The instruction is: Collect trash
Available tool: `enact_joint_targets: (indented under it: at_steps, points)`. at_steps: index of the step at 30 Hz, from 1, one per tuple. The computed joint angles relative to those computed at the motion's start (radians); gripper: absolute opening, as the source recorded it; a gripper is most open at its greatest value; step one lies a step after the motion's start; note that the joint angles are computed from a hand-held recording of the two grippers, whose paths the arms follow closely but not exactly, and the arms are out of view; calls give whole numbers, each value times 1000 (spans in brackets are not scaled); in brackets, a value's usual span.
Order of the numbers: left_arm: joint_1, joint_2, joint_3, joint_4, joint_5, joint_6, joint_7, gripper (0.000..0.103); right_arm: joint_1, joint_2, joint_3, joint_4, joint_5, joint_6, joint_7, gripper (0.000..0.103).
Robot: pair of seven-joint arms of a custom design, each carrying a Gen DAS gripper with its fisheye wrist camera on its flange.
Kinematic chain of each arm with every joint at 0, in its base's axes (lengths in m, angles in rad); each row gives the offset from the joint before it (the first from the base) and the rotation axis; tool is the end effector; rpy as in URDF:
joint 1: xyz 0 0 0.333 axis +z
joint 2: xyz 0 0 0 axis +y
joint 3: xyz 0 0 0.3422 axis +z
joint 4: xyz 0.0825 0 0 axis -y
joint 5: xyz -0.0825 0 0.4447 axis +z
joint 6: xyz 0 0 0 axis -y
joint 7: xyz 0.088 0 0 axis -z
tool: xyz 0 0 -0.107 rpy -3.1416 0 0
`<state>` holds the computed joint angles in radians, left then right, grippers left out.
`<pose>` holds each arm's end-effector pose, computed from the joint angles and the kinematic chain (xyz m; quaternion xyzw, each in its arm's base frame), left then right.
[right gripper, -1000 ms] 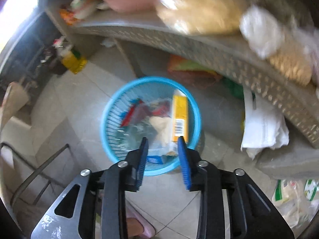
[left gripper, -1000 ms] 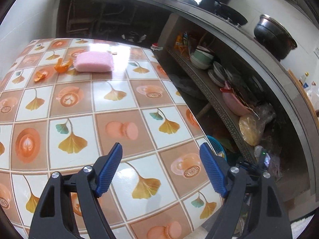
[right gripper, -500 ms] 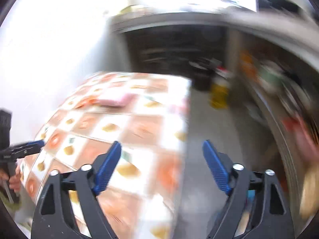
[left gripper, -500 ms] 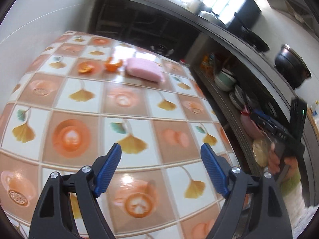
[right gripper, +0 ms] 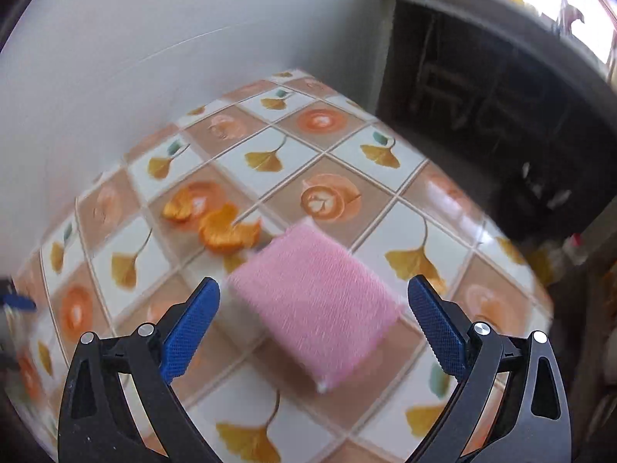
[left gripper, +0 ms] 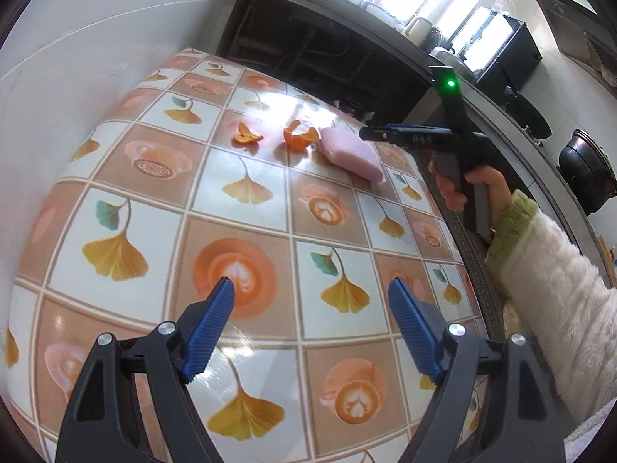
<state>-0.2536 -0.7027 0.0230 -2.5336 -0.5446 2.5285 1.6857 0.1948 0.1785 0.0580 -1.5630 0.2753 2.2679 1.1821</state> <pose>0.4188 -0.0913 0.5857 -0.6456 0.6511 -0.3962 0.0473 0.7003 0.1844 0.6138 -0.8278 0.4814 -0.1091 0.2668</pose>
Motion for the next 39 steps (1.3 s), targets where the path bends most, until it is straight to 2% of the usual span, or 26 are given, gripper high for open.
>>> enact_joint_targets:
  at_steps: [2, 4, 7, 10, 15, 24, 26, 28, 29, 30, 32, 35, 39]
  points:
    - [1, 22, 14, 18, -3, -4, 10, 80, -5, 85, -7, 101, 9, -80, 80, 94]
    - [4, 46, 22, 38, -9, -4, 20, 80, -19, 126, -2, 144, 34, -131, 110, 94]
    - [16, 86, 25, 76, -10, -14, 37, 79, -40, 137, 15, 153, 86, -178, 86, 94]
    - [23, 134, 34, 122, -42, -2, 57, 77, -52, 113, 26, 122, 132, -188, 30, 94]
    - [50, 223, 17, 205, -66, 2, 55, 71, -21, 50, 22, 43, 88, -155, -39, 94]
    - [69, 294, -44, 272, -34, -14, 53, 62, 45, 3, 17, -43, -39, -28, -19, 95]
    - [75, 315, -59, 293, -7, -2, 53, 56, 52, -26, 10, -79, -80, -17, 12, 87]
    - [81, 345, -73, 323, 28, 21, 64, 52, 52, -53, 7, -112, -88, -20, 39, 75]
    - [84, 358, -79, 334, 42, 34, 65, 49, 55, -66, 2, -131, -116, -26, 71, 65]
    - [90, 378, -86, 352, 65, 41, 61, 47, 54, -93, -1, -170, -124, -5, 94, 63]
    - [117, 416, -106, 385, 131, 43, 16, 42, 44, -133, -5, -218, -88, 1, 100, 60]
    - [152, 469, -121, 427, 208, 30, -70, 37, 25, -194, -20, -272, 19, -39, 116, 43]
    - [185, 547, -123, 484, 272, -21, -158, 33, -2, -243, -53, -316, 203, -134, 132, 37]
